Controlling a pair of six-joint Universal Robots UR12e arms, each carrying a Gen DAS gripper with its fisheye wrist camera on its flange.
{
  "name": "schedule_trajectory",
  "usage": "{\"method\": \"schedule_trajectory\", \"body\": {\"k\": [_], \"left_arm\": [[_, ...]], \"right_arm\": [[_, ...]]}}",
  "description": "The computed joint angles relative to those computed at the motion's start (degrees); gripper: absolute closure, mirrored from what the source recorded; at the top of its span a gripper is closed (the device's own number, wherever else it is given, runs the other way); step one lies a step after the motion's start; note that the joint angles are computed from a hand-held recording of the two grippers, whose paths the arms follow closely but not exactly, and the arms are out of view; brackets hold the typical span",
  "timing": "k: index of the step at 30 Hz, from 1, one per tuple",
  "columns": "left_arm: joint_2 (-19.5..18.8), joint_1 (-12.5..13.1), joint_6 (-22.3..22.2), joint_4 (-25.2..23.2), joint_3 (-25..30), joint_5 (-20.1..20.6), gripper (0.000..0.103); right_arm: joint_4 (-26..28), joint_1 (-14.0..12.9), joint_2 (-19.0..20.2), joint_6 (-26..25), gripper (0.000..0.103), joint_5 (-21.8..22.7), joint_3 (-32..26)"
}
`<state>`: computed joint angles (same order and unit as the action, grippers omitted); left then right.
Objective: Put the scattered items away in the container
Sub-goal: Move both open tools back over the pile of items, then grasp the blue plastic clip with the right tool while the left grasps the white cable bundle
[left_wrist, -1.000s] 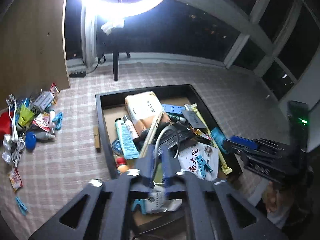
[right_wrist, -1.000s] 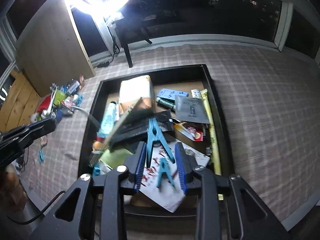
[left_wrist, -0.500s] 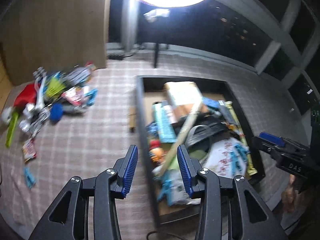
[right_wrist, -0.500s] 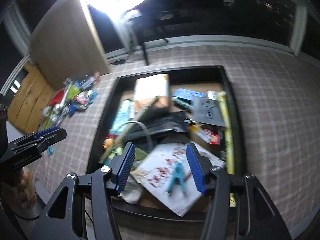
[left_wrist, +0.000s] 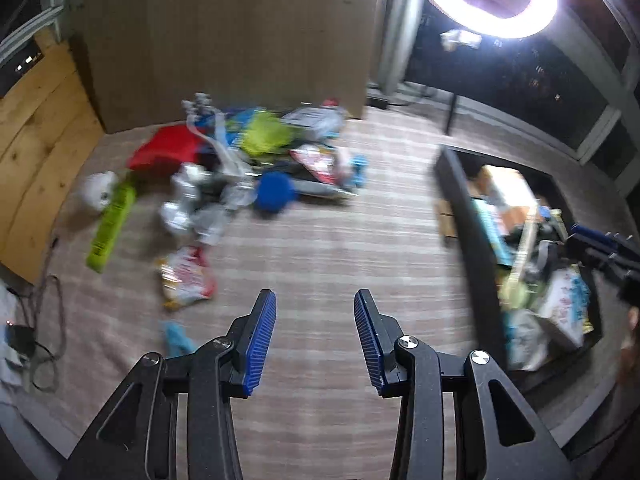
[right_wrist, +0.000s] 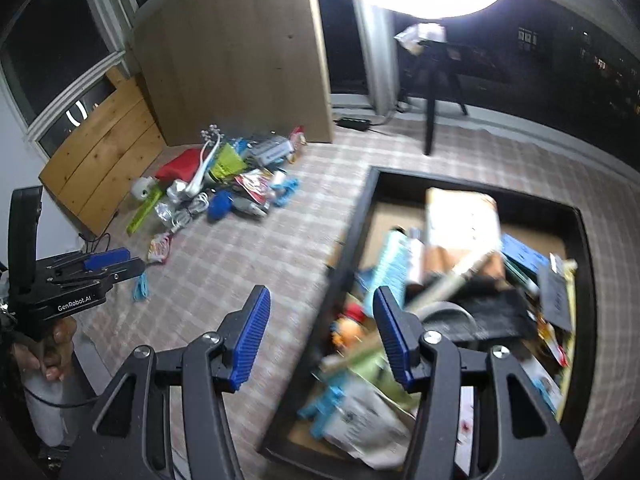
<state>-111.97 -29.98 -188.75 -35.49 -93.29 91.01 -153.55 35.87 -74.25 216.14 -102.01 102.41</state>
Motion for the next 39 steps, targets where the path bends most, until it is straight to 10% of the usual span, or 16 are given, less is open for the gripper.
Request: {"method": "schedule_trajectory", "body": {"k": [8,30,39], "left_arm": [[-2.34,5.54,5.21,-0.97,2.22,-6.14,0.066],[-13.18,5.66,17.25,-10.93,14.01,-7.0,0.066],[-13.41,5.32,17.44,-11.65,14.11,-7.15,0.07]], "right_arm": [[8.16,-1.05,6.79,3.03,0.05,3.71,-10.44],[16.57,-7.21,20.76,6.83,0.051,17.06,-25.74],[20.84,-7.45,23.21,7.24,0.073,16.15,-28.87]]}}
